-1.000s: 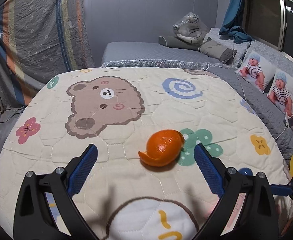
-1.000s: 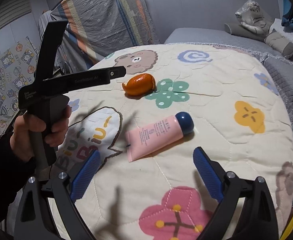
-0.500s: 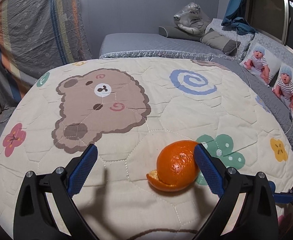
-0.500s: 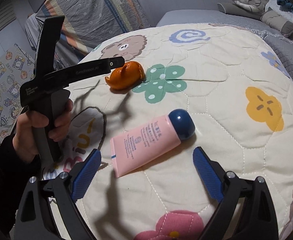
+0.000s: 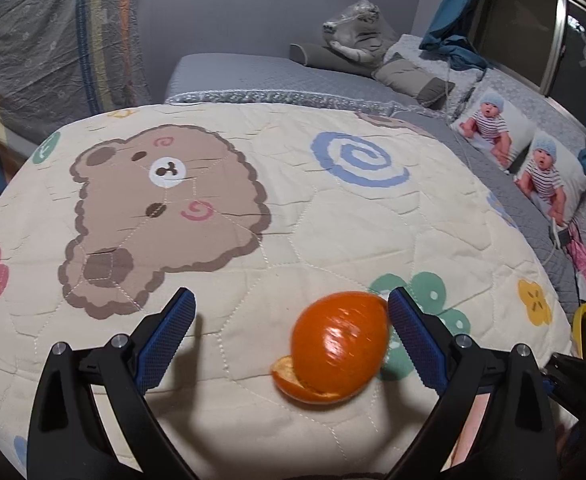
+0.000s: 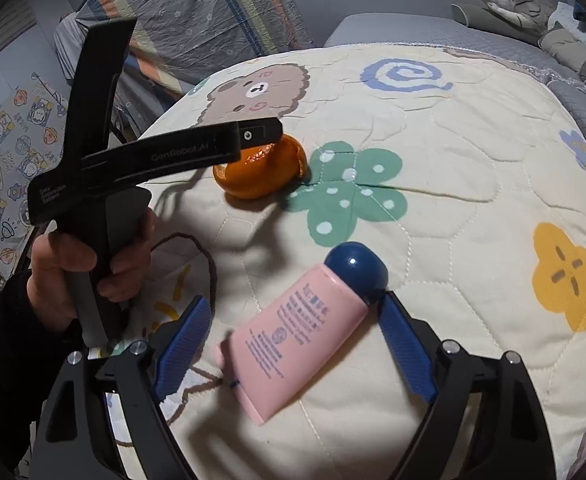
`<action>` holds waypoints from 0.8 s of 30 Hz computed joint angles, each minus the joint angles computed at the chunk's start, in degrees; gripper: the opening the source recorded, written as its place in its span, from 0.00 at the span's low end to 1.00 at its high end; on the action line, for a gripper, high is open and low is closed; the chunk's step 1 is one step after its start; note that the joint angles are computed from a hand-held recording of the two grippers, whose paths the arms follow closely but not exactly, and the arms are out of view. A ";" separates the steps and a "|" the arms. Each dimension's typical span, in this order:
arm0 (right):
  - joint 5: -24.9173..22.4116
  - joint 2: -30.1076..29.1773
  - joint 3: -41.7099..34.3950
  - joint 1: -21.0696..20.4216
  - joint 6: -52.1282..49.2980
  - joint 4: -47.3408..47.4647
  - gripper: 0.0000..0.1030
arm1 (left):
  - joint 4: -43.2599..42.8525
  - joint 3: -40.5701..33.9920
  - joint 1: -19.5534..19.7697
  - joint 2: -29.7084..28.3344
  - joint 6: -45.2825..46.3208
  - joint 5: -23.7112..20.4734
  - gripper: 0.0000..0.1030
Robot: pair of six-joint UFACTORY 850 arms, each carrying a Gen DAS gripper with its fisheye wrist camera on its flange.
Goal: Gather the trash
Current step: 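Grasp the whole orange with the left tool while the right grasps the pink tube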
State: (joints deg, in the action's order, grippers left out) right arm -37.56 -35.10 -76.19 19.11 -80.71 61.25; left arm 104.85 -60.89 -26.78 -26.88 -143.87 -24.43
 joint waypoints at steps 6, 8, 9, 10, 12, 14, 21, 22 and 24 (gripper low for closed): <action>0.31 0.20 0.13 0.27 0.12 -1.07 0.81 | 4.13 0.29 -0.19 0.50 -1.28 1.56 0.90; 0.44 0.13 0.03 0.37 0.41 -1.58 0.81 | 2.75 -0.61 0.01 -0.36 0.87 2.39 0.90; 0.61 0.08 -0.04 0.50 0.46 -1.67 0.81 | 0.42 -1.20 0.03 -0.94 3.31 2.47 0.89; 0.77 0.06 -0.09 0.60 0.44 -1.73 0.81 | -1.28 -1.83 0.11 -1.57 5.23 2.77 0.89; 0.77 -0.19 -0.50 0.81 0.63 -2.00 0.81 | -4.20 -2.80 0.20 -2.53 8.51 2.64 0.89; 1.18 -0.33 -0.68 1.04 0.46 -2.12 0.80 | -4.50 -3.21 0.57 -2.95 9.00 3.35 0.83; 3.30 -0.56 -0.82 2.10 -0.30 -2.95 0.73 | -4.33 -4.39 0.81 -3.97 10.83 4.79 0.58; 3.75 -0.51 -0.74 2.26 -0.39 -3.26 0.70 | -2.99 -4.37 0.77 -3.98 10.00 5.20 0.50; 4.69 -0.32 -0.46 2.49 -1.10 -3.31 0.62 | -2.58 -4.32 0.39 -3.90 10.15 4.96 0.43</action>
